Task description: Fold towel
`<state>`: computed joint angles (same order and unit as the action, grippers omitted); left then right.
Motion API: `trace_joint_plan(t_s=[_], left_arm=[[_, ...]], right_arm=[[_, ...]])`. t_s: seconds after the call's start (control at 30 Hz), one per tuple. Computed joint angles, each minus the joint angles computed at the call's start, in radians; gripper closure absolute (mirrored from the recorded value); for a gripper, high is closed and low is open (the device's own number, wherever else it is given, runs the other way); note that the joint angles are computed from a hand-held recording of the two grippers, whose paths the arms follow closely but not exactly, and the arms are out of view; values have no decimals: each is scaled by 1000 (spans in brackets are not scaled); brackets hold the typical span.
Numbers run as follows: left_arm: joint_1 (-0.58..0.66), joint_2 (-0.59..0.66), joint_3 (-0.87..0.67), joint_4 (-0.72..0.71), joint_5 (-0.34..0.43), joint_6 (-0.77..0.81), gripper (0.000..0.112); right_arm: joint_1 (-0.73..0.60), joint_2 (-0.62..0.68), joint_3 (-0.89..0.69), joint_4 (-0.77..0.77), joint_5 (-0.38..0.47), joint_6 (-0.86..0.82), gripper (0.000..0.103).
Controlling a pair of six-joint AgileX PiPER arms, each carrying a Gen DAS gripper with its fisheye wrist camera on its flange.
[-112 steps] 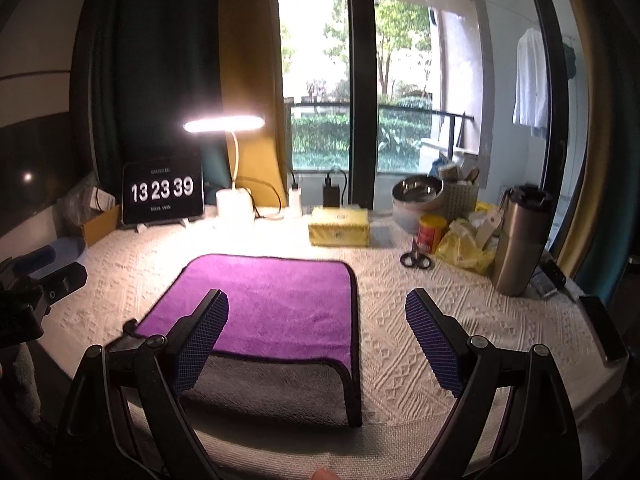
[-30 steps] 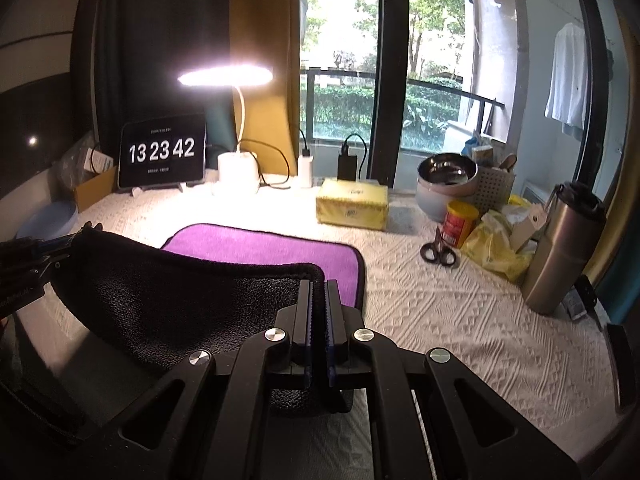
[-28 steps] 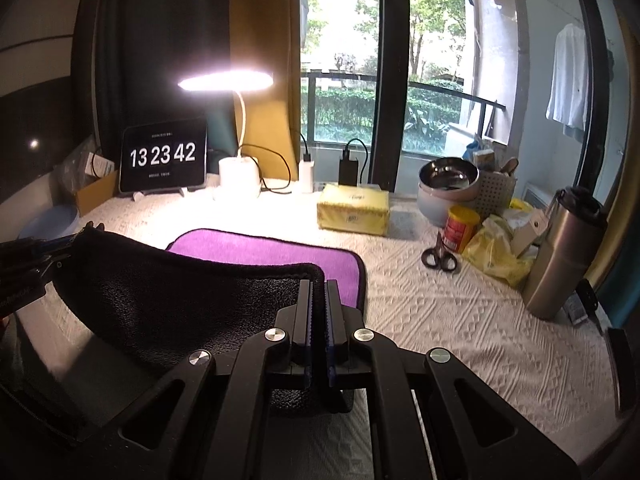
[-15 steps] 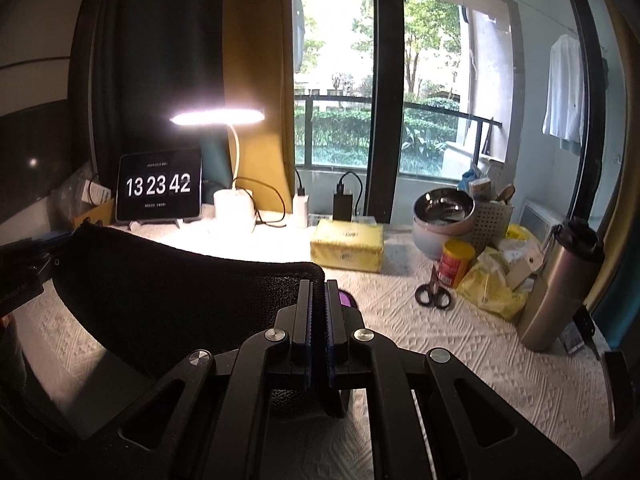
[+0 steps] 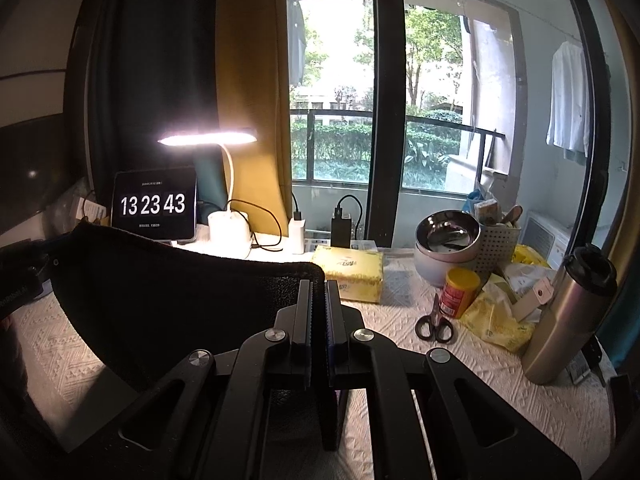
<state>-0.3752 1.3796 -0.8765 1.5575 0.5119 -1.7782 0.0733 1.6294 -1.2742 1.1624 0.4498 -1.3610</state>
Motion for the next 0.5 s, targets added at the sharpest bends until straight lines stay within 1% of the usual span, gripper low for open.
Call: trace_joint_plan(t_s=[0.27,0.5], left_arm=[[39,89,-60,60,-20,-49,92],[82,181,-124,90,-50,-67,92]], right_arm=[[9,89,-94,-16,-6,21,97],[24,178,-180,-69,-16,80,97]])
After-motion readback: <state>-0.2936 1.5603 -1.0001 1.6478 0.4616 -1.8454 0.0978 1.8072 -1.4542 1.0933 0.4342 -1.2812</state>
